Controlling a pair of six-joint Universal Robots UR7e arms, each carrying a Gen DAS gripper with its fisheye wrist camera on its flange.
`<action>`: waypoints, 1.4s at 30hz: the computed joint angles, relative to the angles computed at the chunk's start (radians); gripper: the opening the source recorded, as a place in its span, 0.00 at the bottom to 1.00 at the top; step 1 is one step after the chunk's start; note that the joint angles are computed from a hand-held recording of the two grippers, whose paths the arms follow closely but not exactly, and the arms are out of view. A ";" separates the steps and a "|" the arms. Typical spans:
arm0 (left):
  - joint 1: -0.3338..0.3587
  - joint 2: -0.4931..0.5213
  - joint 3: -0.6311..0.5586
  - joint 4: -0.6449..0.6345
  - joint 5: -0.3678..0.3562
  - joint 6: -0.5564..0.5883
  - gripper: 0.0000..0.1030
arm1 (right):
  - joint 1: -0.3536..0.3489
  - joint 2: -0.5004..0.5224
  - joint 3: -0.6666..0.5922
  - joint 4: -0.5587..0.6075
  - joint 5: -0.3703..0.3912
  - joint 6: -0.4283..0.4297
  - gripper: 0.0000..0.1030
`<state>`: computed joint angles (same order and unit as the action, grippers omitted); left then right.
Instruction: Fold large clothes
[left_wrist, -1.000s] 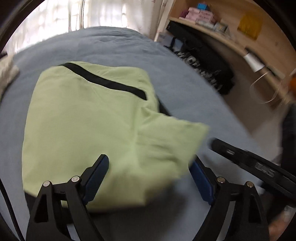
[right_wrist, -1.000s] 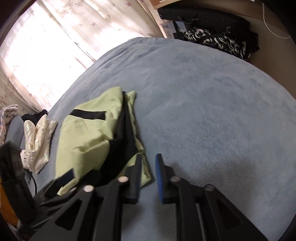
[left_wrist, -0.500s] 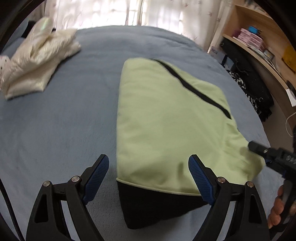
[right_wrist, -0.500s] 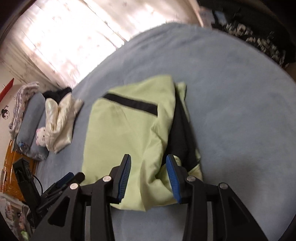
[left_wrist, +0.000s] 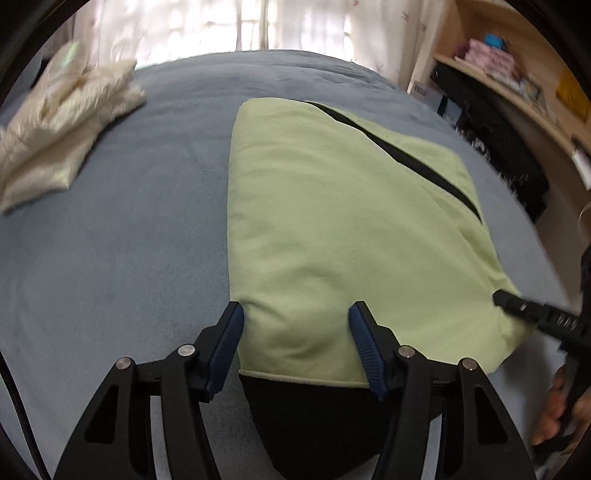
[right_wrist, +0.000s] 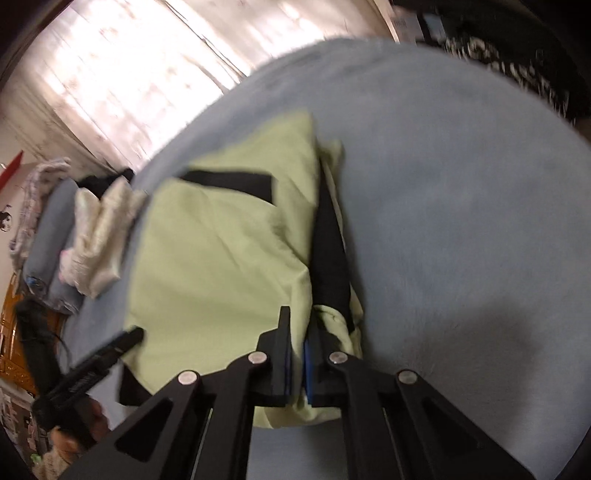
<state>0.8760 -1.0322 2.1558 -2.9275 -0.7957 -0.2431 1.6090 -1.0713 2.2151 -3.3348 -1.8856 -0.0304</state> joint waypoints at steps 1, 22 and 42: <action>-0.005 -0.007 -0.001 0.015 -0.001 0.002 0.57 | 0.001 -0.013 -0.003 0.021 0.008 0.020 0.06; 0.153 0.072 -0.350 0.239 -0.194 0.004 0.71 | 0.004 0.135 -0.427 0.272 -0.045 0.024 0.21; 0.110 0.089 -0.328 0.164 -0.066 0.079 0.78 | 0.061 0.147 -0.450 0.212 -0.239 -0.120 0.03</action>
<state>0.9864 -0.9429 1.8278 -2.7639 -0.8613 -0.1640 1.6699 -0.9239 1.7651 -3.1225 -2.1243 -0.1505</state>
